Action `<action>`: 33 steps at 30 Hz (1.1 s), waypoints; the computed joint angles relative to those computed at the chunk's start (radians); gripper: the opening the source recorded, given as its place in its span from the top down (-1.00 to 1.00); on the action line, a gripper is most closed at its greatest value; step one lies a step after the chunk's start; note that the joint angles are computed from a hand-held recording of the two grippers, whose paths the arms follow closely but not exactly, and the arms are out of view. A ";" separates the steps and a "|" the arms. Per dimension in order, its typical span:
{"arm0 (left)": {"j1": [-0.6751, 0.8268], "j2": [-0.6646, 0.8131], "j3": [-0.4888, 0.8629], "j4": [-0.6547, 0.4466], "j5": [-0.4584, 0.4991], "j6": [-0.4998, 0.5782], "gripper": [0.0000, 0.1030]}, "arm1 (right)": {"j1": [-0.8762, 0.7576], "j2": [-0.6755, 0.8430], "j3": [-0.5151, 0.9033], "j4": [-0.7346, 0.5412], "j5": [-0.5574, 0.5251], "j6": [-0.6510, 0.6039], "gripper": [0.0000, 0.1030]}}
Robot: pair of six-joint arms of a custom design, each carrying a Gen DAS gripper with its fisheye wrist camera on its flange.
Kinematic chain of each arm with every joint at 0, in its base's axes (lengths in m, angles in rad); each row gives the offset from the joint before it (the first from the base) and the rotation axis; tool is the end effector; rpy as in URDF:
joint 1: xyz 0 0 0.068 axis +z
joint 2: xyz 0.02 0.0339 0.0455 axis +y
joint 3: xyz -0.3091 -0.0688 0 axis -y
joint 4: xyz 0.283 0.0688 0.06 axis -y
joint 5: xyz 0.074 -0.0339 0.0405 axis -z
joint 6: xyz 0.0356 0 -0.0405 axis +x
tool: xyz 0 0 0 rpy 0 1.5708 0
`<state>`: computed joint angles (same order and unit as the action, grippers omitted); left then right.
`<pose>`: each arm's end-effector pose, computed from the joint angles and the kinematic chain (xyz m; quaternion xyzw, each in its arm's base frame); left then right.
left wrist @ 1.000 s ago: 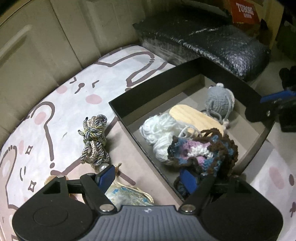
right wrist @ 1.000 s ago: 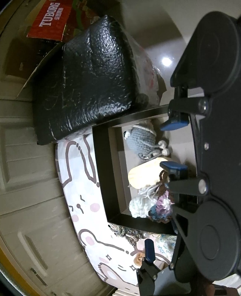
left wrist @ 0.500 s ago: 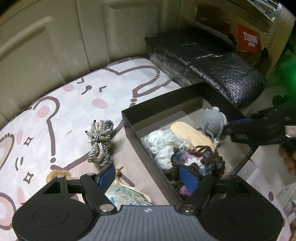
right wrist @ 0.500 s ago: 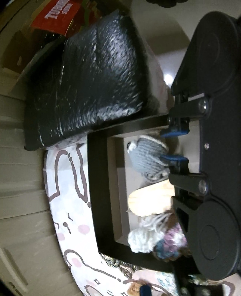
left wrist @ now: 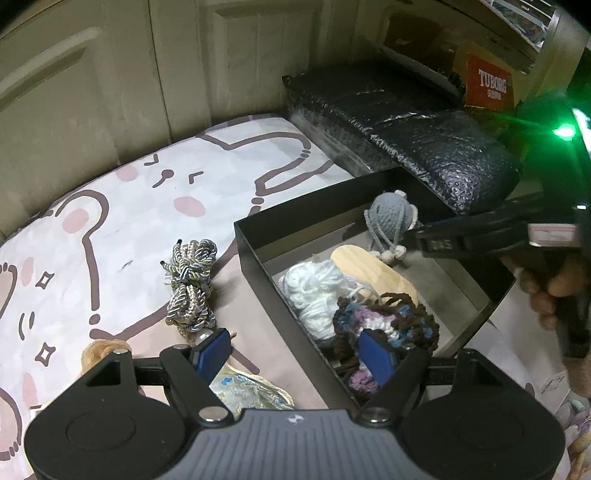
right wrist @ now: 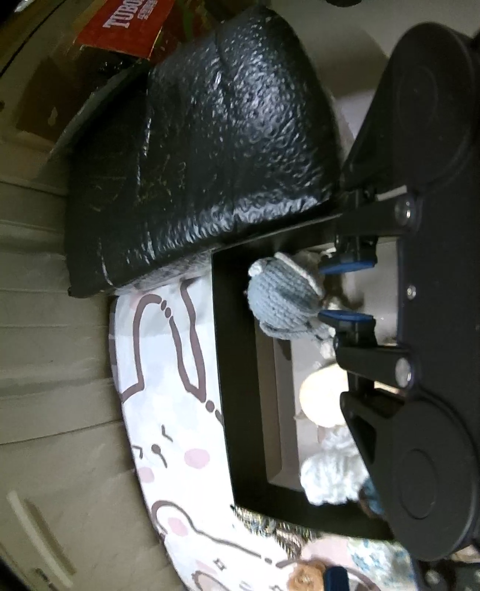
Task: Organize objects
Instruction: 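Open the left tool over the box while right tool releases the knitted ball inside, then lift both open tools from the box and move toward the tissue pack and floral pouch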
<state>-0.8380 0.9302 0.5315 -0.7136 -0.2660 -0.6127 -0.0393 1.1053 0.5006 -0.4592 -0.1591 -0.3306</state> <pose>0.1189 -0.1181 0.2096 0.0786 0.9625 -0.0528 0.2542 0.2012 -0.0023 0.1828 -0.1598 0.9519 0.0296 0.2598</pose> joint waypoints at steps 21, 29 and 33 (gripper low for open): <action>-0.011 -0.047 0.006 -0.072 -0.024 -0.019 -0.47 | 0.035 0.021 -0.045 -0.071 -0.002 0.017 0.57; -0.004 -0.056 0.006 -0.078 -0.021 -0.022 -0.47 | -0.011 -0.054 -0.028 -0.115 -0.031 -0.015 0.49; -0.030 -0.062 0.019 -0.098 -0.039 -0.042 -0.47 | -0.112 -0.162 -0.003 -0.220 -0.110 -0.081 0.38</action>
<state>-0.8681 0.8685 0.5506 -0.8116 -0.3045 -0.6545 -0.1513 0.9434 0.4975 -0.6790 -0.2687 -0.4114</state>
